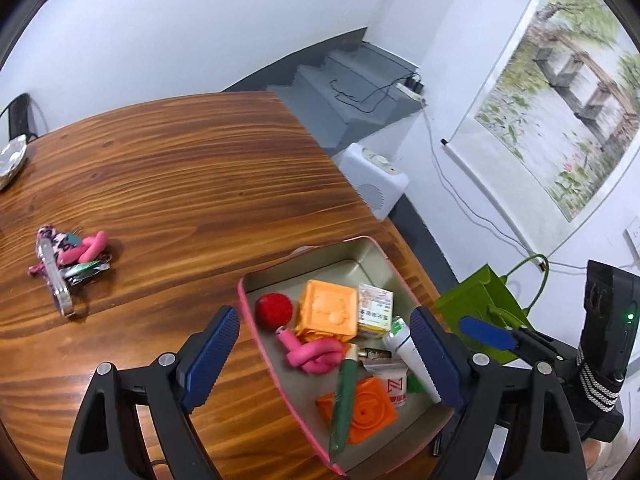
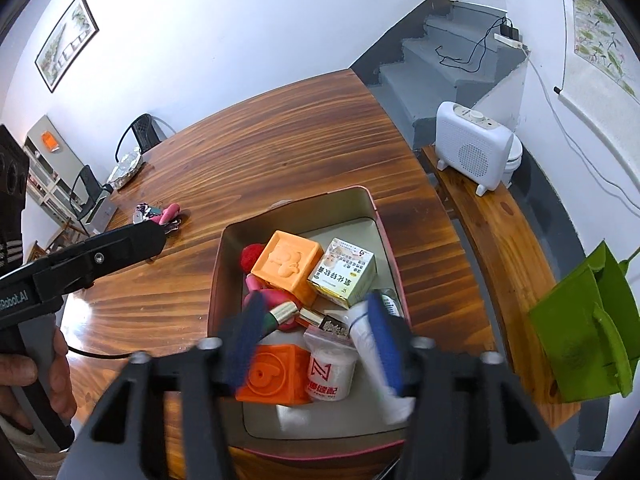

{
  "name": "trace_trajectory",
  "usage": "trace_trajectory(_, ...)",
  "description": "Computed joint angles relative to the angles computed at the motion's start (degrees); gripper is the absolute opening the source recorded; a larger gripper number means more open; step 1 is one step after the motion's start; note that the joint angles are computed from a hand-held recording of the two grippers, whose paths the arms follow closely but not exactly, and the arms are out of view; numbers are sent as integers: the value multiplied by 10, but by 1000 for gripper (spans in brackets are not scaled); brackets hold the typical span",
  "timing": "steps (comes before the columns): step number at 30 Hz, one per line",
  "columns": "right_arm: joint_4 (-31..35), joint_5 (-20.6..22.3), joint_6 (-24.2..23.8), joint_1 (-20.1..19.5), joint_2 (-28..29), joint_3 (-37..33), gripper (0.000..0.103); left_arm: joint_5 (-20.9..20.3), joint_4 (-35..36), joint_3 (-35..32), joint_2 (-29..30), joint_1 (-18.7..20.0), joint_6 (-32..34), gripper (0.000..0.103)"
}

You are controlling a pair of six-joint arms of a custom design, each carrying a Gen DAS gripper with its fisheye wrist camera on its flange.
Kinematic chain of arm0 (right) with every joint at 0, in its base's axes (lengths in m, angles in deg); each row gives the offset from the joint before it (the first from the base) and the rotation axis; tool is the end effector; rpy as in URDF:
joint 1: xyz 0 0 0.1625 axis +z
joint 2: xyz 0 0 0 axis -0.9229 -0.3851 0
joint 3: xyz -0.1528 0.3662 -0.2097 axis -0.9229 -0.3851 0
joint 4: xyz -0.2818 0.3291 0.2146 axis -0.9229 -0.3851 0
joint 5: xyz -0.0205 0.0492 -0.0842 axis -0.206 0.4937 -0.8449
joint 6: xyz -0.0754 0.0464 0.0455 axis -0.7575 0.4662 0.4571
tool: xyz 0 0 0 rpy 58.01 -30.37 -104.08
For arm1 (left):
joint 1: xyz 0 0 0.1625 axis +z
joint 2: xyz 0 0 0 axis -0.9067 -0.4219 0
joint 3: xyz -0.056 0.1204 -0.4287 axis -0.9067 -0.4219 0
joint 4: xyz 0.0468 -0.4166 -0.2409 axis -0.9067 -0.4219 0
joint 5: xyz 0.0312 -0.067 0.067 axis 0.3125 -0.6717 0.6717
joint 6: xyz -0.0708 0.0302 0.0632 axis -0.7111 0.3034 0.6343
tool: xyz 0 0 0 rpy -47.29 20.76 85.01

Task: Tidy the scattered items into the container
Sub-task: 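Open both grippers to drop the green tube and cleanser into the tin, then withdraw both grippers from the tin toward the pile with the metal clip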

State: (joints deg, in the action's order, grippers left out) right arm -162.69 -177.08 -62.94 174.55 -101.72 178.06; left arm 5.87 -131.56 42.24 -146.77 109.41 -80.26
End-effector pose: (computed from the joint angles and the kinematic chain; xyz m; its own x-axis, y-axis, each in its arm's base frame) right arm 0.2478 -0.5096 0.2147 -0.8485 -0.1883 0.4947 -0.4144 0.8176 -0.3996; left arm -0.2744 -0.5386 0.2163 -0.8823 0.1634 -0.4414 0.3757 0.8093 -0.4514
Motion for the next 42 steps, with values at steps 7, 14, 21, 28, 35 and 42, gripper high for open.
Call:
trace_trajectory(7,4,-8,13,6,12,-7,74,16,16,15,-26,6,-27,89)
trace_trajectory(14,16,-14,29,18,29,-15,80,30,32,35,-61,12,-50,89)
trace_trajectory(21,31,-15,43,35,51,-25,81,46,57,58,-105,20,-80,89)
trace_trajectory(28,31,-22,56,54,73,-33,82,55,79,77,-147,26,-98,89)
trace_trajectory(35,34,-22,64,74,96,-42,82,61,102,93,-188,31,-107,89)
trace_trajectory(42,42,-21,76,91,117,-50,83,64,126,105,-224,39,-116,89)
